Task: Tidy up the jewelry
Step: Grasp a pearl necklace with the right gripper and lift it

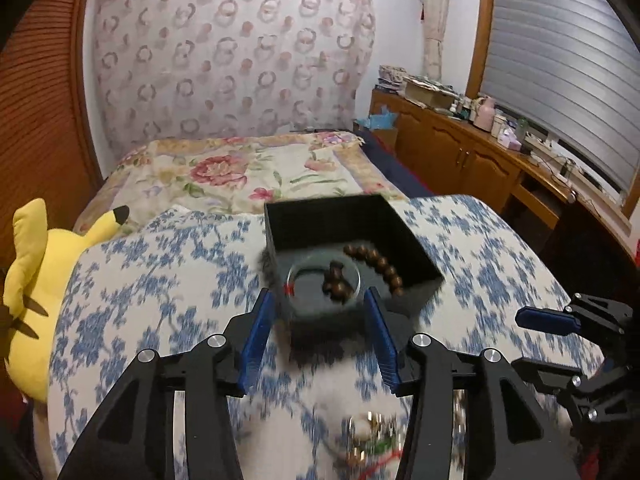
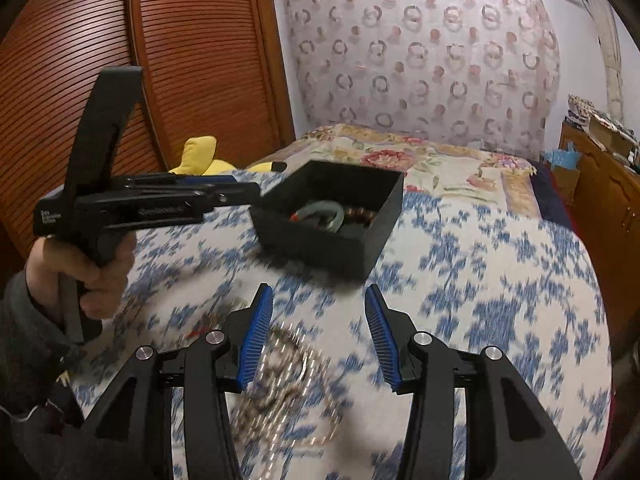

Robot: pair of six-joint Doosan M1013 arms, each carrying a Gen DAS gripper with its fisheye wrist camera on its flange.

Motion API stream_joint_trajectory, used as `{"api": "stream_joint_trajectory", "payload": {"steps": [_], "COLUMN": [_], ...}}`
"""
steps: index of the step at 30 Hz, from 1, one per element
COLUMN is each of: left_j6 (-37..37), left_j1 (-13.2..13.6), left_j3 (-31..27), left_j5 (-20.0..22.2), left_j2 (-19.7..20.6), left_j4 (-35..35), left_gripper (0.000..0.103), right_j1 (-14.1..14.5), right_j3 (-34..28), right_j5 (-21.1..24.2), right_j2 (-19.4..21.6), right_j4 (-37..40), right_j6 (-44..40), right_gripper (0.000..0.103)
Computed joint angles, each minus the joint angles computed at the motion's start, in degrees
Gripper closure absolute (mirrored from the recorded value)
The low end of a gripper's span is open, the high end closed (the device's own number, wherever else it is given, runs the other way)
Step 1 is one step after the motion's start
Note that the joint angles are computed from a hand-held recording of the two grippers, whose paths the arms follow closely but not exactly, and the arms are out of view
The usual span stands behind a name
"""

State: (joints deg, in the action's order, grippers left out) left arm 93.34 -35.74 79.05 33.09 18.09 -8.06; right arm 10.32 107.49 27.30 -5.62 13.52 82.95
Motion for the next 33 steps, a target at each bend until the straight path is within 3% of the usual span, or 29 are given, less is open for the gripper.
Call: {"api": "stream_joint_trajectory", "payload": {"steps": [5,9,13,22,25,27,33], "left_j6": [3.3,5.0,6.2,6.2,6.6,6.1,5.9], "left_j1": [0.6,0.6,0.2,-0.8,-1.0,-1.2,-1.4], "left_j3": [3.3,5.7,7.6,10.0,10.3,10.4,10.5], "left_j5": [0.4,0.1,-0.8,-2.5,-2.9,-2.9,-2.3], "left_j2": [-2.0,-3.3,-4.4,-5.9,-6.0,-6.1,-5.9], "left_j4": [-4.2,-6.2,-7.7,-6.6,-7.4,-6.6,-6.4], "left_gripper": [0.057,0.057,0.045,0.032,0.026,0.024,0.024], "right_j1": [1.0,1.8,1.9,2.9,3.5,3.7,3.7], "right_j3": [2.5,3.7,4.0,2.2,1.9,1.8,2.2], "right_j5": [1.9,4.2,6.0,9.2,9.6,9.6,7.4], "right_j2": [-1.6,-2.1,-2.0,0.1,0.5,0.7,-0.1], "right_j4": [-4.0,-10.7,-11.3,-14.6,-17.8,-18.5,-22.8], "right_j6": [4.3,9.7,9.7,10.7,12.6,12.4,16.5], "right_gripper": [0.053,0.065,0.072,0.081,0.085,0.098,0.098]}}
